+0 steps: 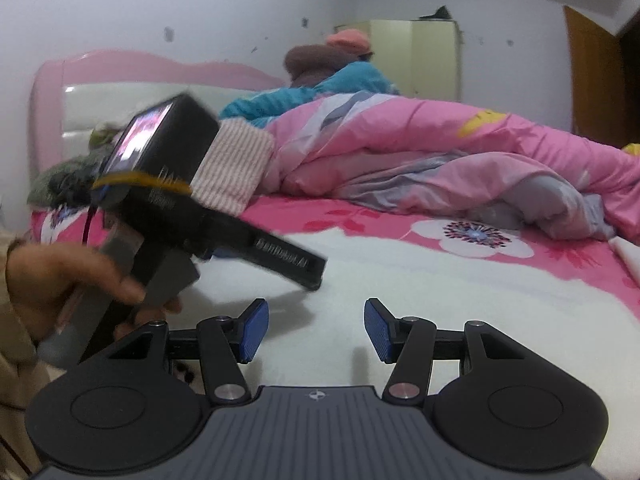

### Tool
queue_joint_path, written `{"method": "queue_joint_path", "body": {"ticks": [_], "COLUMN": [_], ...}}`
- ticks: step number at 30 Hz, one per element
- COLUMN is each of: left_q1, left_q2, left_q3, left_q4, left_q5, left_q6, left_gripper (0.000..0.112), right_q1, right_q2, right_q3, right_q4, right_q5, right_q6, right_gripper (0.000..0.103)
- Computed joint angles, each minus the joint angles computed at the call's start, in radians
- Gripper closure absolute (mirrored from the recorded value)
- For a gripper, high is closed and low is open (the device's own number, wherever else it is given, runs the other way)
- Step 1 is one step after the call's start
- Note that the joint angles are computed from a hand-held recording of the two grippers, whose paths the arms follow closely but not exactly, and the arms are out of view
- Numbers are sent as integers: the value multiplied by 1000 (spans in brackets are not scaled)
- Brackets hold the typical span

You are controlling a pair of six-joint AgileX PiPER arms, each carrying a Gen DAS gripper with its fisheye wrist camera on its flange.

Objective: Fold clothes

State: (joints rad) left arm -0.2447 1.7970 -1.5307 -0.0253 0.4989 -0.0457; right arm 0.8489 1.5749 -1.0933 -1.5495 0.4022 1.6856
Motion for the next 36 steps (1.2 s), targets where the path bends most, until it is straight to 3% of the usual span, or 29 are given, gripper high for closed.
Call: {"method": "queue_joint_path", "body": {"ticks": [3,5,8,36], "left_q1": [-2,-5,-4,-6], "left_q2": [3,4,5,-2], "left_q3": [-6,-9,-9,10], "left_q4": [9,19,18,30], "left_q5": [6,8,7,-15], "left_q6": [-9,-18,-18,-30], "left_gripper": [9,9,9,9], "right_q1": [5,45,77,41], "right_q2": [52,79,103,93], "right_q3": [-18,-11,-36,6], "right_q4": [69,-2,30,-82], "right_q5": [11,82,140,89], "right_q6": [-102,-98,-170,-45], "right_gripper": [44,41,39,38]}}
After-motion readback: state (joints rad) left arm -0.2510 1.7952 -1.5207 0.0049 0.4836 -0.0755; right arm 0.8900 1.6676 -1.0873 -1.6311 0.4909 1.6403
